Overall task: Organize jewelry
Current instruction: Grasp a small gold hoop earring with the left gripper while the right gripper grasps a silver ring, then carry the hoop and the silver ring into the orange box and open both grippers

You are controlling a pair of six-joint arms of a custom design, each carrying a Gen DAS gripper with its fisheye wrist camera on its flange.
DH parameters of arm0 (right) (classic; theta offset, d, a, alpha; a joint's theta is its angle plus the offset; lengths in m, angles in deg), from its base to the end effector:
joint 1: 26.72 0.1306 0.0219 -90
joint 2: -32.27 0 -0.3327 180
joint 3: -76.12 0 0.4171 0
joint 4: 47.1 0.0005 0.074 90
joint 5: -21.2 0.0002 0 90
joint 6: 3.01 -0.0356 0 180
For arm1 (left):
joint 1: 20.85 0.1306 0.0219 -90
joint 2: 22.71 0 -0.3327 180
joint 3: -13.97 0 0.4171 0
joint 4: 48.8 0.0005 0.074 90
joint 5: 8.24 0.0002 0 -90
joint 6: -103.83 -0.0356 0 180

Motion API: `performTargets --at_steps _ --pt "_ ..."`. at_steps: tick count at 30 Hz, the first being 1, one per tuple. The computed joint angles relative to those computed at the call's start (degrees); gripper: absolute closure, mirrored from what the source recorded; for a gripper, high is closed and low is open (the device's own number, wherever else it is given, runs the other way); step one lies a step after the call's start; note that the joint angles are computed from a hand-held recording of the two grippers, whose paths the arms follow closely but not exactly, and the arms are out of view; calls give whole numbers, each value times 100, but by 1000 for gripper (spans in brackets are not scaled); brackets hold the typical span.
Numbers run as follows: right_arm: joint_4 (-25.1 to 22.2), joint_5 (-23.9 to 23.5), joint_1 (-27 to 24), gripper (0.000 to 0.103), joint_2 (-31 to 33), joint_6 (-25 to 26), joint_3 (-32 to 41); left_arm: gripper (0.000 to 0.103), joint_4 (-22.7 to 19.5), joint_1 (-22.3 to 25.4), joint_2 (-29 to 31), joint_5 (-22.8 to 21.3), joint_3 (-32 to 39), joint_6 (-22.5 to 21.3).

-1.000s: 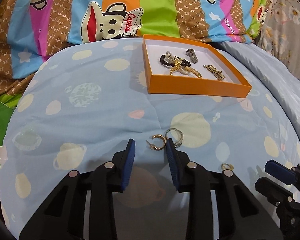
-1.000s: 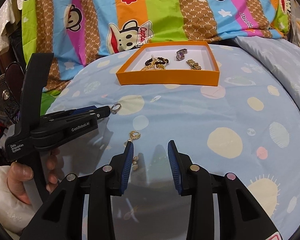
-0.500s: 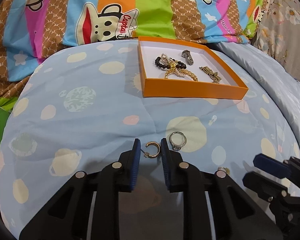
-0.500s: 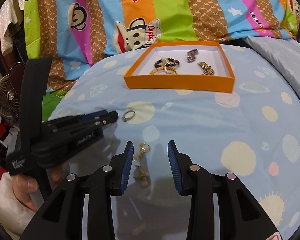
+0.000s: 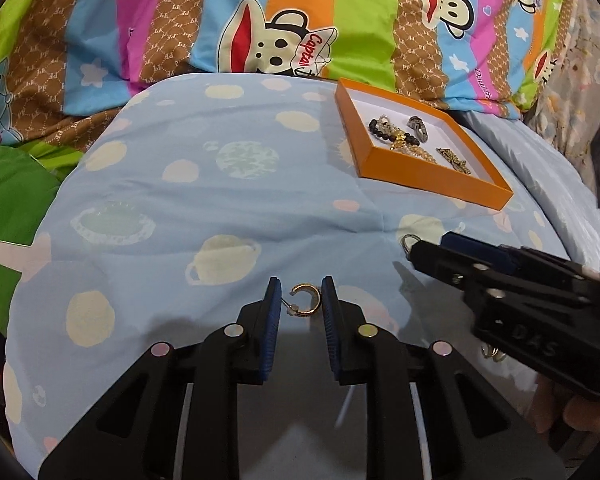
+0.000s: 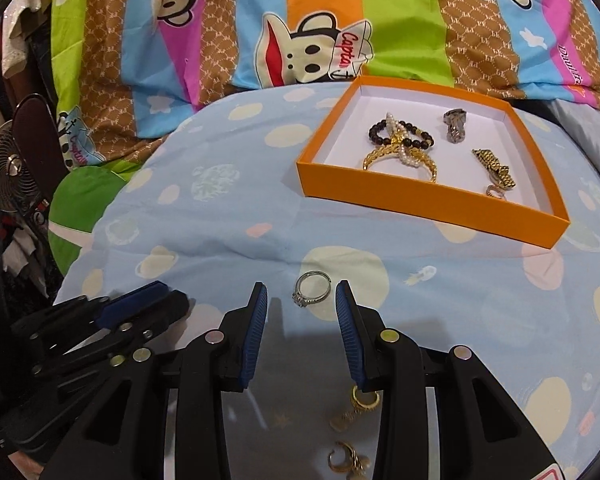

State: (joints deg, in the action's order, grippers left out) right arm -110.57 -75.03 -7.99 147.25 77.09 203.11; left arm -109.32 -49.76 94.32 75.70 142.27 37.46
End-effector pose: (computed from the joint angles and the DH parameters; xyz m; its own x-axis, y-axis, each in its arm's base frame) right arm 0.6035 0.2082 0.4333 -0.7956 -0.0893 -0.5992 -0.2502 0.9492 0.1907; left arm 0.5736 -0.3130 0.4255 -0.7761 -0.0267 -0.6301 0.1193 0.9748 -0.1884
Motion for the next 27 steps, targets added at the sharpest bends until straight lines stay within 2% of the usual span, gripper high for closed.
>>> performTargets --at_steps 2,6,11,12,17,21,24,27 --pt "-51 92 7 70 80 -24 61 83 -4 -2 17 3 17 4" --pt "-39 354 42 85 108 79 54 83 11 0 25 51 17 -20" --pt "100 406 57 87 64 85 -54 83 21 4 37 81 21 -5" --pt "113 377 47 95 52 76 -74 83 29 7 38 99 20 -8" --pt "201 273 -17 95 -46 -45 -168 83 7 8 70 97 64 -30" --pt "78 99 -70 94 -15 -4 -96 83 -39 -12 99 71 117 -66" --pt "137 111 -25 86 -39 -53 -132 83 -41 -16 96 66 113 -63" --pt "120 254 37 83 33 -52 -49 83 -37 -13 95 69 112 -66"
